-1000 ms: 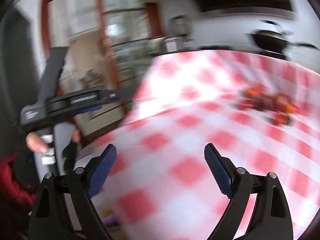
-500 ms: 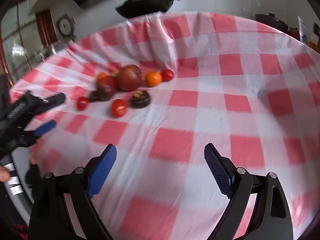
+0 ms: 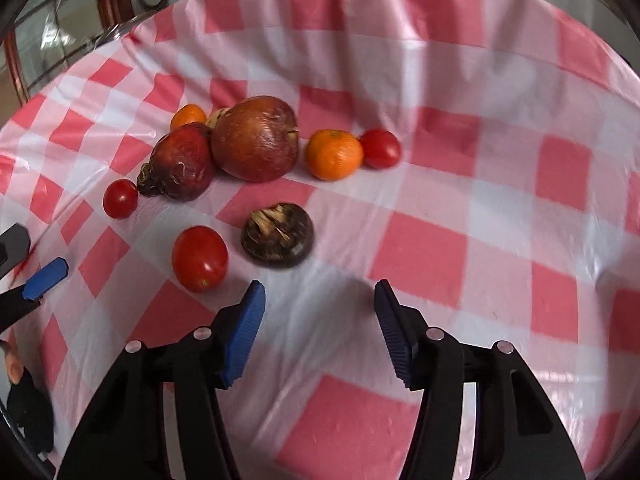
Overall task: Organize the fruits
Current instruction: 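Move both tools back over the table toward the remaining fruits, then grasp the dark brown fruit with the right gripper while the left gripper grasps a red tomato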
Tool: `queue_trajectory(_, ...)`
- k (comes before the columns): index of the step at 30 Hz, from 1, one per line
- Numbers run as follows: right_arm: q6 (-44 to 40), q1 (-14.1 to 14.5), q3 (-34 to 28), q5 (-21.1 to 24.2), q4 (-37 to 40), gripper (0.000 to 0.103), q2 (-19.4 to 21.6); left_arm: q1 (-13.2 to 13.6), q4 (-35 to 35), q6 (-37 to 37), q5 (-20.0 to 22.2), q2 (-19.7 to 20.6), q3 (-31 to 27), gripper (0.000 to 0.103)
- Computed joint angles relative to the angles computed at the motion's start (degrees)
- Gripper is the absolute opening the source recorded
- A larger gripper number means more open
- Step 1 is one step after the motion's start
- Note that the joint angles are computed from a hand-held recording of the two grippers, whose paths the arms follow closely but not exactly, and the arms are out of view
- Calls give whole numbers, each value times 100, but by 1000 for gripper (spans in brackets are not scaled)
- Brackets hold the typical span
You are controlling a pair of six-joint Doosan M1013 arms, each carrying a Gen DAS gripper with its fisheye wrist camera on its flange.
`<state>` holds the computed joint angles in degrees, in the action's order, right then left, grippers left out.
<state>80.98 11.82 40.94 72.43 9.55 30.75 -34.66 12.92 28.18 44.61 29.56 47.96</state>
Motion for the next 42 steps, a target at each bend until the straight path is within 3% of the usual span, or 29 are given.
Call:
queue_trajectory(5,-196,152,-530,246,-183,50,298,-22,-15,153,85,21,-52,101)
queue_trajectory(10,32,163,-1023,507,165,47,569,0,-93,112,60,0,-7,101)
queue_trajectory(17,180,89,-950,500,377,47,544,11,-134,70,69,-16,24,101)
queue_trajectory(26,-23,228,-964,374,-87,47,578,15,-217,185,120,-8,4,101)
queue_trajectory(27,-20,223,-935,352,-80,43,563,17,-239,207,128,-8,4,101)
queue_trajectory(31,136,192,-344,-193,-237,43,204,26,-364,363,206,6,-33,101)
queue_trajectory(36,1191,-108,523,-994,106,43,-309,-26,-346,716,484,98,-241,101)
queue_trajectory(42,2189,-447,820,-1310,750,43,-379,-156,-277,1166,1082,389,-804,101)
